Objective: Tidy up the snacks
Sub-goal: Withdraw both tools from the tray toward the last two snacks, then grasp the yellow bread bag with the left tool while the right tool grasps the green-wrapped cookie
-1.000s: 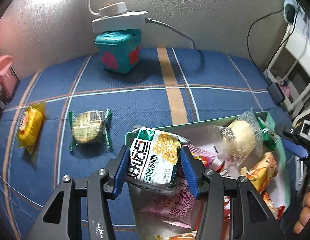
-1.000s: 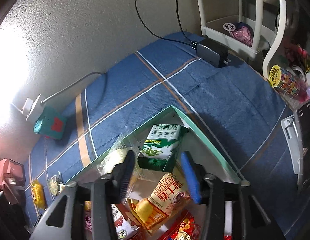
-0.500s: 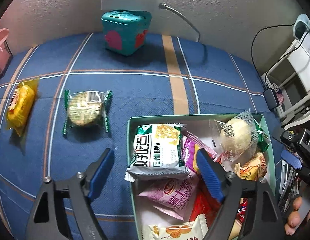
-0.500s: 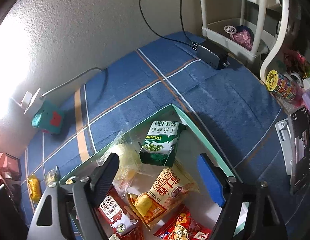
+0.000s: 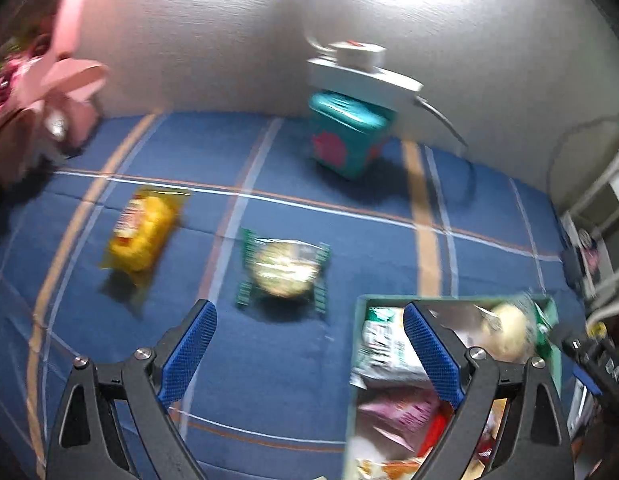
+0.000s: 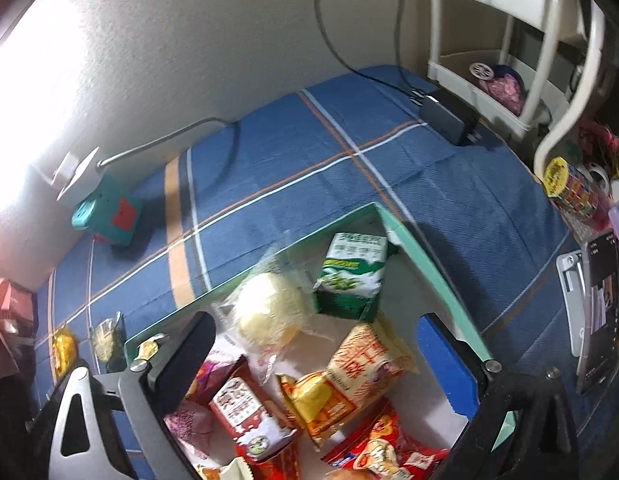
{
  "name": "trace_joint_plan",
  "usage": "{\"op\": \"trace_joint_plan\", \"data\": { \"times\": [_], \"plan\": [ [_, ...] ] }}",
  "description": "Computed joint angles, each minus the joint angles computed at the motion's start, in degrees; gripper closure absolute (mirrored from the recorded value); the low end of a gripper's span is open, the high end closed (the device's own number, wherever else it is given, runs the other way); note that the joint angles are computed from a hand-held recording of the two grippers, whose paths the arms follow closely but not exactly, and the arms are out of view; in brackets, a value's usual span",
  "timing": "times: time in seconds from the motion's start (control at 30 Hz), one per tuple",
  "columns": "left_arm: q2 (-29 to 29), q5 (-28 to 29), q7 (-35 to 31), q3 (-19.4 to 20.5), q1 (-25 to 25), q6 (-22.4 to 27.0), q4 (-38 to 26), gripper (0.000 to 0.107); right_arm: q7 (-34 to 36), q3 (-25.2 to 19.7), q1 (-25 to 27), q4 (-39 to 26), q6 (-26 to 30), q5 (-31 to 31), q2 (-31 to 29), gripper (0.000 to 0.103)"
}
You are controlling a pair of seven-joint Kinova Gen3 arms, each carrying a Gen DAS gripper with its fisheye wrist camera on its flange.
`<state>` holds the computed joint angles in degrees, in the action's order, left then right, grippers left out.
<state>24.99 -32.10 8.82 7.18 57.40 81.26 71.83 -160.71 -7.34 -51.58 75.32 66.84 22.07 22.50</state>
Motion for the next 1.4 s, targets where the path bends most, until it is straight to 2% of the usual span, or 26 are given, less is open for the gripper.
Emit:
{"op": "trace_joint_plan", "data": {
  "times": [0.27,0.77,0.87,1.17,1.3,1.4],
  "plan": [
    [-2.4,0.7,2.9,0.2,-1.5,3.1,4.4,0.013,3.9,-0.6,-2.4,-4.5,0.7,-0.1,2.8,0.001],
    [-4.5,-0.1,4.2,2.1,-3.3,1.9,7.2,0.013,7.5,1.1,-6.2,-10.2,3.7,-0.4,6.6,0.001],
    [-5.0,-0.5,4.7,2.2,-3.5,1.8,8.0,0.007,7.5,1.3,-6.5,-10.7,3.9,-0.5,7.1,0.001],
    [-9.1,-0.8,7.1,3.4,-5.7,-0.2,13.8,0.005,8.1,1.8,-7.9,-12.5,4.1,-0.5,9.0,0.000],
    [-10.9,-0.4,5.7,4.2,-7.4,0.1,15.9,0.005,8.2,1.8,-8.6,-12.7,1.9,-0.2,9.3,0.000],
    [-12.5,1.6,0.9,4.8,-11.0,-0.8,18.2,0.005,8.6,2.5,-10.4,-16.1,2.3,1.2,11.0,0.000]
  ]
}}
